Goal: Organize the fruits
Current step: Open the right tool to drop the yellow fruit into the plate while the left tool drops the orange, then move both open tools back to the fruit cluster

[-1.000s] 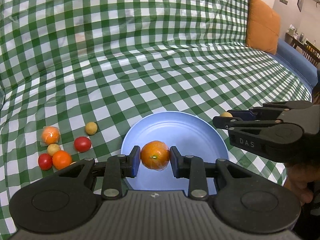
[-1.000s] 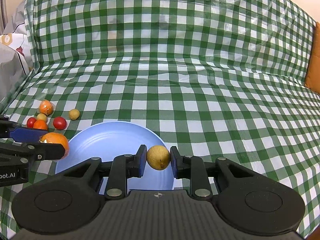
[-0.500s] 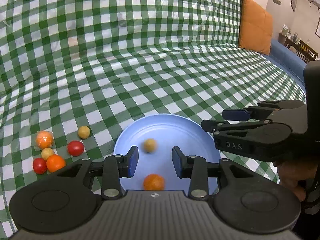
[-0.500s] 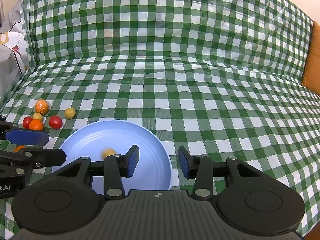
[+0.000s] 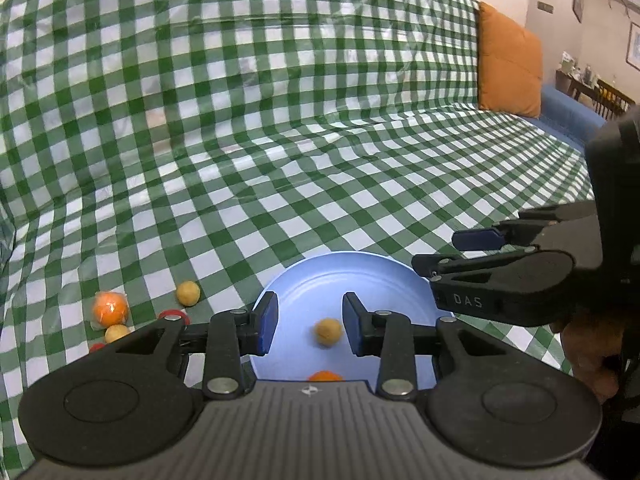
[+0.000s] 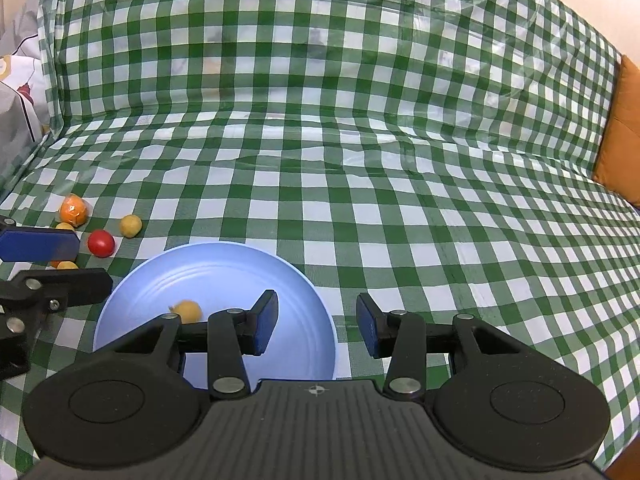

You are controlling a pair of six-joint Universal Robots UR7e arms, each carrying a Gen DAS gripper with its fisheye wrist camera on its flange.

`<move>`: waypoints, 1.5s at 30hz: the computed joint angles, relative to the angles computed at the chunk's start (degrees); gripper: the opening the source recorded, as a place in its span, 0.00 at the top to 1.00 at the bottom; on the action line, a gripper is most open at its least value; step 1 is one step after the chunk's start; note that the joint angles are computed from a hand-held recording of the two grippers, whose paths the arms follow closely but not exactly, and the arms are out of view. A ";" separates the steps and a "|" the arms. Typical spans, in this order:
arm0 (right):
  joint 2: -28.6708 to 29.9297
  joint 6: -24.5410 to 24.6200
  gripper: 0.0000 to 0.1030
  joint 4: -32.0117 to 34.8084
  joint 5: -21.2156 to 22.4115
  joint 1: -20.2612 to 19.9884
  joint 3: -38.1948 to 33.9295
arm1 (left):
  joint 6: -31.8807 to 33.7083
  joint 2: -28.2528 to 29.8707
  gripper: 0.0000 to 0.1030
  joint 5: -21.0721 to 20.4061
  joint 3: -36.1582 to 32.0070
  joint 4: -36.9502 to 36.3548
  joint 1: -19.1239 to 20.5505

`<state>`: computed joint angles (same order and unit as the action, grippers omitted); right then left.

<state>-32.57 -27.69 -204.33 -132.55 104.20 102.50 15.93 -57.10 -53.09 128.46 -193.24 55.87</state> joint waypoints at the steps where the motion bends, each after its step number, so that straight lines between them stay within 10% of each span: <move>1: 0.00 -0.02 0.55 -0.03 0.10 -0.03 0.01 | -0.76 -0.42 0.62 -0.01 0.04 0.48 0.14; 45: -0.77 -1.21 0.49 0.93 2.01 -0.39 0.28 | -5.53 -2.00 0.61 1.37 -1.07 3.82 1.59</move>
<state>-33.34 -28.89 -203.40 -130.54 103.81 102.78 10.40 -59.10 -51.73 127.39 -189.42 57.46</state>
